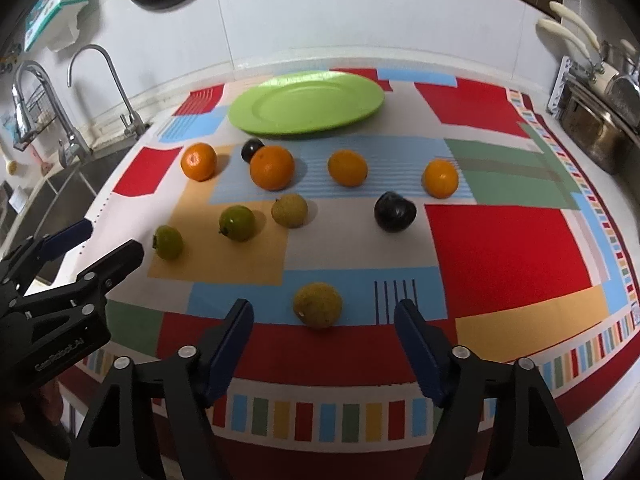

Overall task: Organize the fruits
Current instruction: 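Grasp the green citrus with the left tool while the right tool grasps the brownish-yellow fruit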

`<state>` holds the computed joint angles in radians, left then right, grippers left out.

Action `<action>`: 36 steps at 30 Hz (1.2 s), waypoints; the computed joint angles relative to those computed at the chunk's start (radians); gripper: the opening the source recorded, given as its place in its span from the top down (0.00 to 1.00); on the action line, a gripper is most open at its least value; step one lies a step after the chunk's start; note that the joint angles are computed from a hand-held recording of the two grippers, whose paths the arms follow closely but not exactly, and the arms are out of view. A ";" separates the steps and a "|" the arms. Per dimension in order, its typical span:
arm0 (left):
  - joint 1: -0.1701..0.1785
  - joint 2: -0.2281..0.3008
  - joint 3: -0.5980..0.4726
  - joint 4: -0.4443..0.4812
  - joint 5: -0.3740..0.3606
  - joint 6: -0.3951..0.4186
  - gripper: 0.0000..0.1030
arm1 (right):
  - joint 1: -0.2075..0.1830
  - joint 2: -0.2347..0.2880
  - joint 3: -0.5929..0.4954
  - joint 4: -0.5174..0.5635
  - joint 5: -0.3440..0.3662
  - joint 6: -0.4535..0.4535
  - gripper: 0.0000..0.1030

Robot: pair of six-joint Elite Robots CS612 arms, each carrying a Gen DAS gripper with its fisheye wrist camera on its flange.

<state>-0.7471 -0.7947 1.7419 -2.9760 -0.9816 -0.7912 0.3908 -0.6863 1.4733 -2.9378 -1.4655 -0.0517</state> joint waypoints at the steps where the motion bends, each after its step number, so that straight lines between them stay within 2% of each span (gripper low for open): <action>1: 0.003 0.003 -0.004 0.000 -0.012 0.002 0.39 | 0.000 0.003 -0.004 0.003 0.001 -0.003 0.36; 3: 0.010 0.011 -0.013 -0.006 -0.037 0.011 0.44 | 0.001 0.009 -0.013 0.014 0.007 -0.011 0.41; 7: 0.018 0.021 -0.024 -0.009 -0.067 0.010 0.49 | 0.001 0.015 -0.023 0.036 0.020 -0.028 0.52; 14: 0.028 0.035 -0.043 -0.006 -0.100 0.017 0.55 | -0.004 0.022 -0.037 0.067 0.036 -0.043 0.61; 16: 0.032 0.037 -0.046 -0.006 -0.110 0.016 0.61 | -0.005 0.023 -0.040 0.073 0.041 -0.049 0.67; 18: 0.031 0.041 -0.051 -0.004 -0.105 0.024 0.62 | -0.005 0.024 -0.042 0.072 0.044 -0.054 0.68; 19: 0.031 0.042 -0.053 0.003 -0.106 0.026 0.65 | -0.005 0.024 -0.042 0.073 0.044 -0.056 0.70; 21: 0.032 0.043 -0.055 0.000 -0.111 0.028 0.71 | -0.008 0.025 -0.043 0.074 0.054 -0.057 0.70; 29: 0.030 0.035 -0.051 -0.009 -0.117 0.031 0.71 | -0.012 0.023 -0.045 0.062 0.080 -0.065 0.70; 36: 0.020 0.015 -0.037 -0.037 -0.079 0.050 0.71 | -0.015 0.016 -0.044 0.028 0.115 -0.080 0.70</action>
<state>-0.7268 -0.7794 1.7054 -3.0134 -1.0607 -0.7410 0.3759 -0.6698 1.4292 -2.9097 -1.3505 -0.1313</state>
